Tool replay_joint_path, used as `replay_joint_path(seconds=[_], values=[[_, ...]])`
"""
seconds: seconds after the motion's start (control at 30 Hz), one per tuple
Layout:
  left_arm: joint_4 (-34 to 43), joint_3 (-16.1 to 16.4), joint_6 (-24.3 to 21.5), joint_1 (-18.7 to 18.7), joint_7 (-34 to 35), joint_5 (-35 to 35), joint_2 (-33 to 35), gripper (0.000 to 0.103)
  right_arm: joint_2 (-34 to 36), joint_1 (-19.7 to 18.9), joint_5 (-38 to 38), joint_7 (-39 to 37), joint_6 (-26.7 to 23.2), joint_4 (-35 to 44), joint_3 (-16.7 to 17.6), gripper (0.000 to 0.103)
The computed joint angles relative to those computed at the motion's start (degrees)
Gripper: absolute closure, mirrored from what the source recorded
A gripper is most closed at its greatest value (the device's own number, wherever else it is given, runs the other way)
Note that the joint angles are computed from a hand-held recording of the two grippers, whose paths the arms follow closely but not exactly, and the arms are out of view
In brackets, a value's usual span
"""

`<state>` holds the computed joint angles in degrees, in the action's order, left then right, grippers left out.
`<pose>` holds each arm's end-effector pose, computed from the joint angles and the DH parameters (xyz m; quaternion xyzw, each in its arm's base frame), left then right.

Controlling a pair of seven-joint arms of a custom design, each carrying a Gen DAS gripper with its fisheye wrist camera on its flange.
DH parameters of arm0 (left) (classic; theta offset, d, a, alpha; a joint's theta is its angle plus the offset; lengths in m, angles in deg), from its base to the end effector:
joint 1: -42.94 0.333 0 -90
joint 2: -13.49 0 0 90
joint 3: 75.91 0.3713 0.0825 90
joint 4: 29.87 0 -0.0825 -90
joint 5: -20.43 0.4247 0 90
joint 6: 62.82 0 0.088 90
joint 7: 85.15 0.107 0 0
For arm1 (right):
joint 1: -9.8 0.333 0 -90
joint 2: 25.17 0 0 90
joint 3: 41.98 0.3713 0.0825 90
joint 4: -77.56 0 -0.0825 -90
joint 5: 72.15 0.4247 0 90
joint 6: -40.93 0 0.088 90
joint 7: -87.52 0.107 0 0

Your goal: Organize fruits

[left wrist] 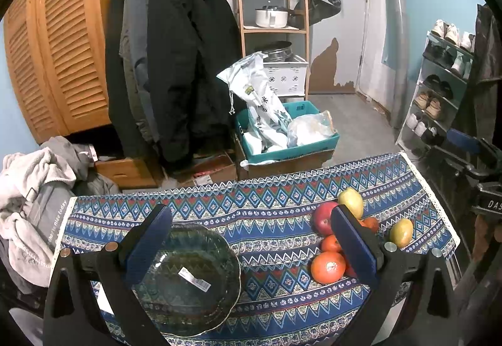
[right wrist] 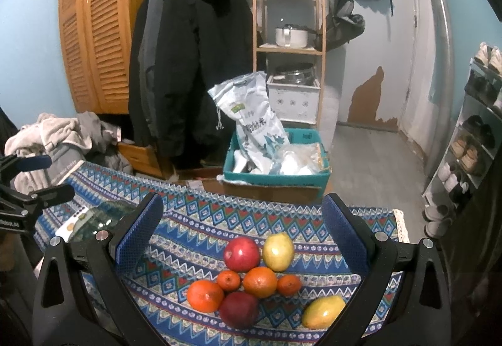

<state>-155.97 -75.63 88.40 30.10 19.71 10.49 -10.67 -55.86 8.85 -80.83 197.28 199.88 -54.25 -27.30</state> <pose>0.4836 -0.1027 0.6949 -0.5146 0.7468 -0.3386 0.2506 0.4361 0.1464 0.6999 -0.6314 0.6048 -0.3301 0.3557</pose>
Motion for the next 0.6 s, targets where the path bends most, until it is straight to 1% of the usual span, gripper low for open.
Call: replay_joint_path(seconds=[0.13,0.37,0.6], values=[[-0.12,-0.03,0.26,0.03,0.08,-0.06,-0.05,0.001,-0.21,-0.36,0.07,0.77,0.82,-0.23,0.01,0.004],[-0.19,-0.31,0.15,0.17,-0.42,0.30,-0.01,0.001,0.04,0.97,1.71,-0.01,-0.14,-0.30,-1.10,0.004],[-0.21,-0.23,0.09,-0.04,-0.45,0.14,-0.12,0.001,-0.14,0.83,1.74,-0.09,-0.22,-0.58,-0.91,0.004]])
